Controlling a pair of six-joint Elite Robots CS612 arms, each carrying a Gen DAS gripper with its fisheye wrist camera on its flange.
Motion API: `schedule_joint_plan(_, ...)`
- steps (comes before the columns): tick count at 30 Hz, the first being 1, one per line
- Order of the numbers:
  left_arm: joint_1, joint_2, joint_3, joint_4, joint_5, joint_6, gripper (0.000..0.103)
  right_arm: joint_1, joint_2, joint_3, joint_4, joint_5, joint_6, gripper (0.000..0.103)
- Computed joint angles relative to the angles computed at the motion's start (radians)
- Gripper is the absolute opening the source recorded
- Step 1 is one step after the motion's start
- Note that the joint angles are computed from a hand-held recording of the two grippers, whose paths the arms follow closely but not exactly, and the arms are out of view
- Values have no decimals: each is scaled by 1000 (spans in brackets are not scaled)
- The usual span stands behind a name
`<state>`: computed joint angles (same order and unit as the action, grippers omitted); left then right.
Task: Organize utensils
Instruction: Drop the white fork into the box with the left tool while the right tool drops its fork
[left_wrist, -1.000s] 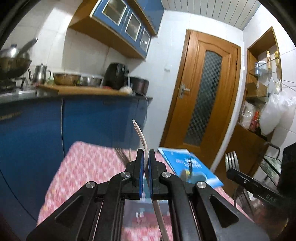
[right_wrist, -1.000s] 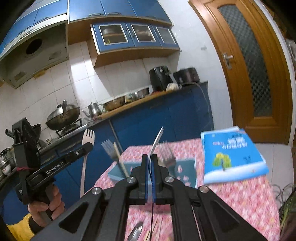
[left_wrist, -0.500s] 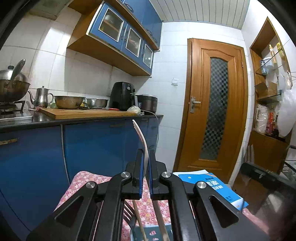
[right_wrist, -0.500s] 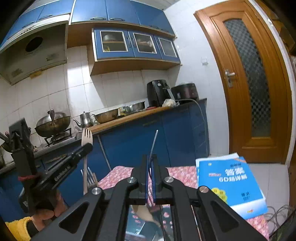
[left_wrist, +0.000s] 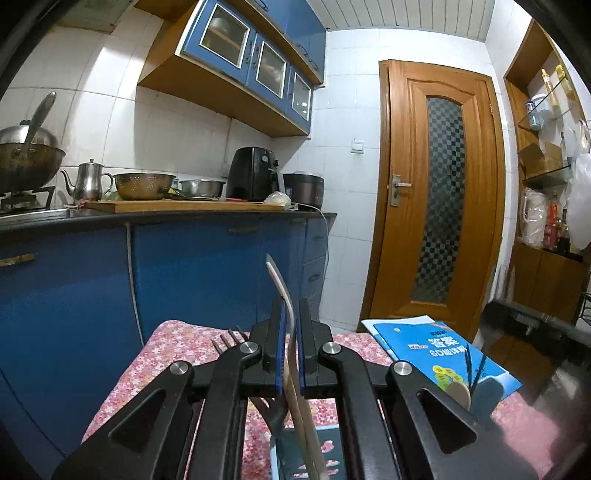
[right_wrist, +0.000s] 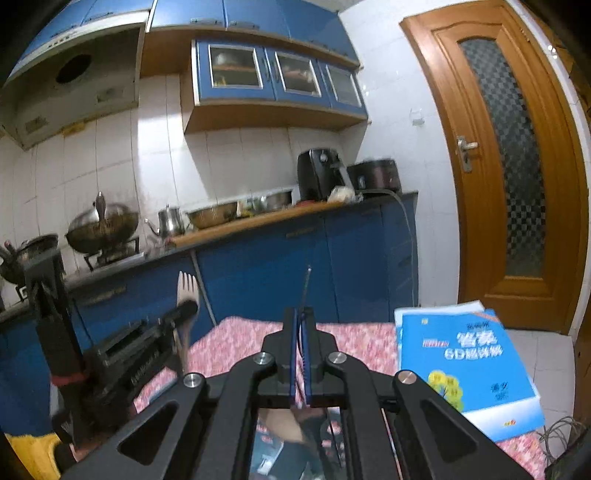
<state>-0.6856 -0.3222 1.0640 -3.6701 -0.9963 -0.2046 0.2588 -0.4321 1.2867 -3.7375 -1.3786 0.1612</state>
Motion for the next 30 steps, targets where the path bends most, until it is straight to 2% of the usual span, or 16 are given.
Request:
schedule_joint_plan(2, 1, -7, 11, 9, -20, -3, 9, -1, 1, 2, 14, 11, 6, 4)
schedule_joint_plan(4, 0, -12, 21, 7, -31, 3, 28, -7, -1, 5, 26, 44, 26, 8)
schedule_joint_plan(5, -1, -13, 25, 0, -33, 7, 31, -8, -2, 7, 24, 55, 35, 21)
schedule_joint_plan(7, -3, -21, 38, -5, -36, 7, 43, -7, -1, 10, 1, 59, 49, 37)
schedule_joint_plan(15, -6, -72, 115, 26, -73, -45, 55, -10, -27, 56, -37, 53, 79, 38)
schedule_joint_plan(20, -14, -109, 174, 40, -85, -56, 62, -8, -53, 109, -58, 29, 85, 44)
schedule_joint_plan(24, -24, -142, 230, 56, -88, -63, 72, -6, -75, 155, -71, 14, 91, 49)
schedule_joint_plan(30, -42, -186, 307, 105, -89, -96, 73, -2, -107, 229, -83, 14, 91, 57)
